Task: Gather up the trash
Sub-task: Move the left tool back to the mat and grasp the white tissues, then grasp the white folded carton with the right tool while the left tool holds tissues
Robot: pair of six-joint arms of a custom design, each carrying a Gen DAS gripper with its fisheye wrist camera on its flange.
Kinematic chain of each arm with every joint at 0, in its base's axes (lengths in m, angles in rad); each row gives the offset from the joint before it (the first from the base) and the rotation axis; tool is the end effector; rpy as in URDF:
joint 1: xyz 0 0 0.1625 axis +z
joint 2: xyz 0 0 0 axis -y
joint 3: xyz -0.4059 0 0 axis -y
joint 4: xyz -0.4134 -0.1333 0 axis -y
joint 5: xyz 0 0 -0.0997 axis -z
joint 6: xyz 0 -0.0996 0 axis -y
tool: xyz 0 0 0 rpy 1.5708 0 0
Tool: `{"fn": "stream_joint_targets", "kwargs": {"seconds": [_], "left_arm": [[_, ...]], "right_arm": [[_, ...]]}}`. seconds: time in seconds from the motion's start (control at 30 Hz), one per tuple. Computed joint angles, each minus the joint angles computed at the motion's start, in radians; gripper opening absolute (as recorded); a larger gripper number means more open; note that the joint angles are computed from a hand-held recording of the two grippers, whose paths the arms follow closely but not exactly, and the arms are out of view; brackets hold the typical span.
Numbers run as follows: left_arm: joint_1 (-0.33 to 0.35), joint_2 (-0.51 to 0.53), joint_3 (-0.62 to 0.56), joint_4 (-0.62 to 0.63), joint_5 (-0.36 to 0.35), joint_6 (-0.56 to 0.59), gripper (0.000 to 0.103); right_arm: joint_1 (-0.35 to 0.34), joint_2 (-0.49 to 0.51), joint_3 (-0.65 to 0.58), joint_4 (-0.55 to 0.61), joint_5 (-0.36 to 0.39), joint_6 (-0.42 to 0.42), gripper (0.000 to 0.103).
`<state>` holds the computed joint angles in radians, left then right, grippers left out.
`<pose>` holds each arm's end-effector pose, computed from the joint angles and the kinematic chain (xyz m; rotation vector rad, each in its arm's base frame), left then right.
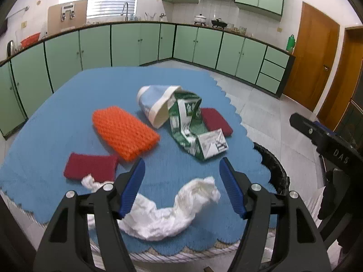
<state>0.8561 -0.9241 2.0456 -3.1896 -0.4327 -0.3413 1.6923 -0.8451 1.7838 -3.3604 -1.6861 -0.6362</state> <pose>-0.1795 -0.5482 0.1249 0.0551 2.1454 -1.1473 0.2002 -0.6342 0.1423 0.8999 -2.4448 1.1030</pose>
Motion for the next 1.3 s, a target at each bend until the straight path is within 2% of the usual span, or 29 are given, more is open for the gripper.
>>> {"fn": "stream_joint_targets", "kwargs": {"seconds": [0.67, 0.77, 0.8, 0.87, 0.93, 1.03, 1.3], "left_arm": [[0.036, 0.003, 0.019, 0.116, -0.048, -0.101, 0.066], [0.038, 0.003, 0.018, 0.132, -0.053, -0.116, 0.061], [0.041, 0.001, 0.017, 0.141, -0.059, -0.123, 0.056], [0.045, 0.0, 0.016, 0.147, -0.062, -0.13, 0.045], [0.049, -0.004, 0.017, 0.152, -0.073, -0.137, 0.023], [0.05, -0.006, 0.021, 0.133, -0.081, -0.132, 0.013], [0.024, 0.0, 0.026, -0.002, -0.044, -0.049, 0.01]], "right_arm": [[0.016, -0.006, 0.035, -0.018, -0.006, -0.028, 0.097], [0.017, -0.008, 0.036, -0.016, -0.004, -0.031, 0.097], [0.018, -0.008, 0.036, -0.017, -0.005, -0.032, 0.097], [0.018, -0.008, 0.036, -0.017, -0.004, -0.032, 0.097], [0.018, -0.008, 0.036, -0.013, -0.006, -0.03, 0.097], [0.02, -0.008, 0.038, -0.006, -0.007, -0.03, 0.097], [0.023, 0.0, 0.039, 0.023, -0.003, -0.047, 0.097]]}}
